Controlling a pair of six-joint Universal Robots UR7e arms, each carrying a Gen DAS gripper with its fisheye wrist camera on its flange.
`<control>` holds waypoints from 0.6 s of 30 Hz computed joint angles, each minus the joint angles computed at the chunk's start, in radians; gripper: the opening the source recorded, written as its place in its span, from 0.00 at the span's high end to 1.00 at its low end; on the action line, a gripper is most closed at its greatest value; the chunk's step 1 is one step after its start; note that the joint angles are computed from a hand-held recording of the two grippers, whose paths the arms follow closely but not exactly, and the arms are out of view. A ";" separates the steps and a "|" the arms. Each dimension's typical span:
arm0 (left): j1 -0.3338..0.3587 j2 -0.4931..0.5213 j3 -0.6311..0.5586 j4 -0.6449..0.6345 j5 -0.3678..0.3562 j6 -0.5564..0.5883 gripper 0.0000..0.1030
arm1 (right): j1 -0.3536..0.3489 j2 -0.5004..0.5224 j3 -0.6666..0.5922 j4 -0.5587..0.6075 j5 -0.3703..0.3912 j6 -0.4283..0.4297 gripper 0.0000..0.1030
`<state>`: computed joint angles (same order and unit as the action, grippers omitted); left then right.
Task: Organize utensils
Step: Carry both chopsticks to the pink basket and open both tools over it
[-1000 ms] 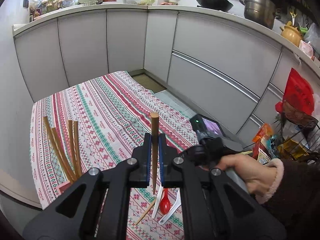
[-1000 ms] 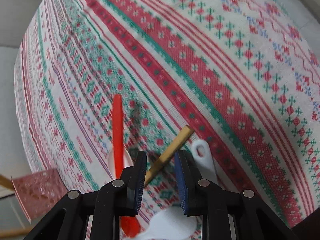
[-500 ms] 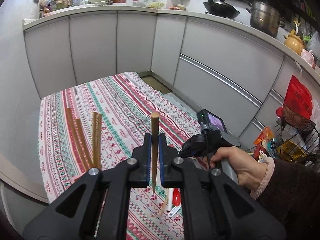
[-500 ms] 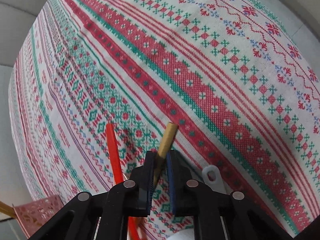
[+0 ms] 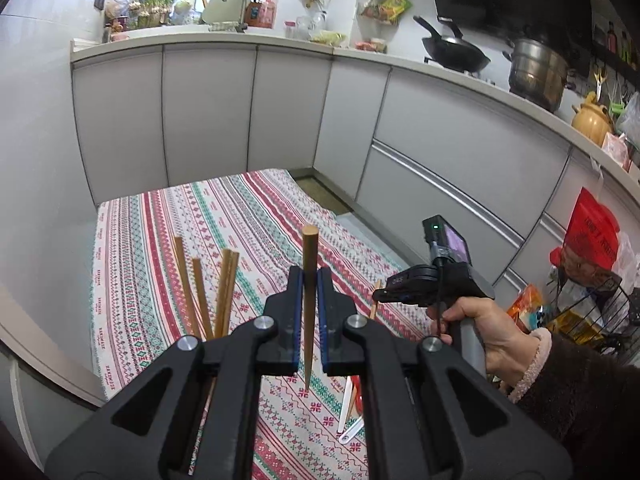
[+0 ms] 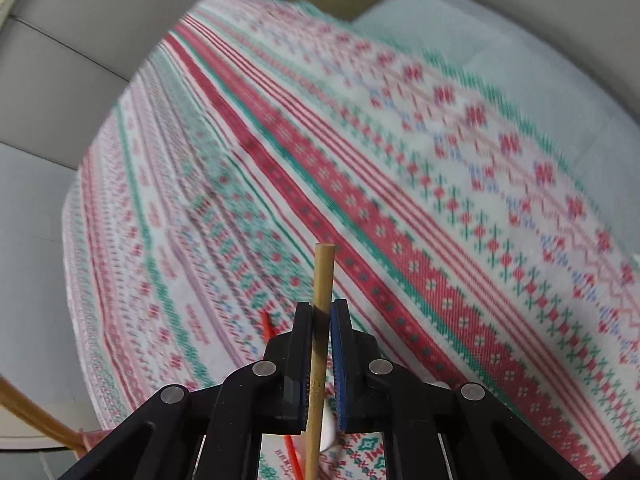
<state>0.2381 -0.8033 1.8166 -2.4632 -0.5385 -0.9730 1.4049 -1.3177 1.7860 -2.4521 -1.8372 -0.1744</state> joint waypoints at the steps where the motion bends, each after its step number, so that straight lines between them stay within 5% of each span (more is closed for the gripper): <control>1: -0.004 -0.004 0.003 -0.002 0.008 -0.003 0.92 | 0.005 -0.011 0.005 -0.004 0.008 -0.013 0.93; 12: -0.053 -0.055 0.021 0.102 0.136 -0.109 0.92 | 0.066 -0.163 0.104 -0.130 0.114 -0.190 0.93; 18: -0.059 -0.091 -0.006 0.413 0.204 -0.358 0.92 | 0.094 -0.208 0.129 -0.151 0.186 -0.247 0.93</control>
